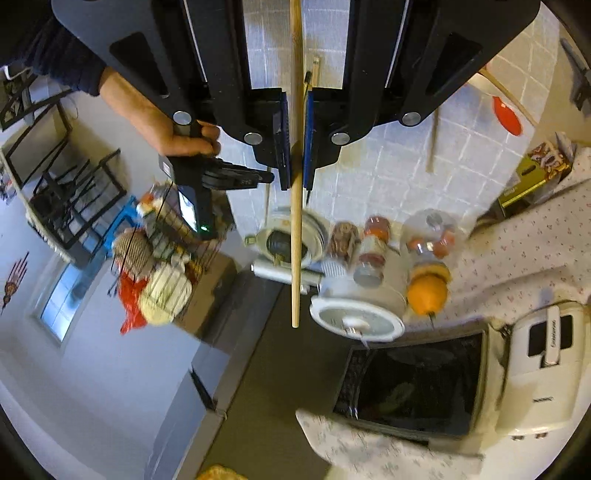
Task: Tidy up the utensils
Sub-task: 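Drop both held chopsticks into the pink holder and open both tools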
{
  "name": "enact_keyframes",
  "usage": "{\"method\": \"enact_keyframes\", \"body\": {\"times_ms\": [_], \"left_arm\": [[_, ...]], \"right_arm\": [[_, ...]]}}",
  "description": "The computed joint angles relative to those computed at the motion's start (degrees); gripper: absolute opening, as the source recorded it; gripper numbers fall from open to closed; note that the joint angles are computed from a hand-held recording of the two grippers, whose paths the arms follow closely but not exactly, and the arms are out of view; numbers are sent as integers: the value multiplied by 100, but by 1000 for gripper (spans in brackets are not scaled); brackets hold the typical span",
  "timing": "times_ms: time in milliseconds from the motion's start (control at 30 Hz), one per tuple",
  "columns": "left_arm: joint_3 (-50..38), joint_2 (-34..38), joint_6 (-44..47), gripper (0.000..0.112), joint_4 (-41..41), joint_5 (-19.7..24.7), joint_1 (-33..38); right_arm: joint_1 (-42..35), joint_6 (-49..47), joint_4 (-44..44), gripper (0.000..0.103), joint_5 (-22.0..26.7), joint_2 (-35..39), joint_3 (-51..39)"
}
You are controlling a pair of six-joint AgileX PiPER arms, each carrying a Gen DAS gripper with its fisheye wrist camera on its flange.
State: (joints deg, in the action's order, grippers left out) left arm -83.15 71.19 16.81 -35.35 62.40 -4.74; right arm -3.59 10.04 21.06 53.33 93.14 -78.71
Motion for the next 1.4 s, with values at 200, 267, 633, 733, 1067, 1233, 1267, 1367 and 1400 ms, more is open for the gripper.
{"method": "enact_keyframes", "body": {"times_ms": [200,267,633,733,1067,1233,1267,1367,1400], "left_arm": [[2,-284,747,5,-984,244,1571],[88,-398,1066,5,-1328,265,2170],[2100,-1125,3444,5,-2569,-921,3420],[2843,-1170,4269,5,-3048,-1338,3345],[4020,-1254,5953,6,-4170,-1799,3334],[4315,-1247,6286,7,-4314,-1987,3312],[4372,-1278,6307,7,-4307,-1951,3371],[4377,-1342,6185,29,-4114,-1600,3683],[4356,-1388,6097,32,-4058,-1466,3827]], "right_arm": [[956,554,-1394,7,-727,-632,-208],[1083,571,-1459,7,-910,-796,-194],[2596,1768,-2501,7,-1687,-1477,-187],[2898,1767,-1921,7,-1896,-1539,-94],[4086,3103,-3554,7,-2024,-1329,-192],[4303,3618,-4138,7,-2016,-1309,-114],[4338,3724,-4216,7,-2012,-1293,-89],[4488,4046,-4534,7,-1975,-1236,-26],[4568,4203,-4715,7,-1964,-1214,-9]]}}
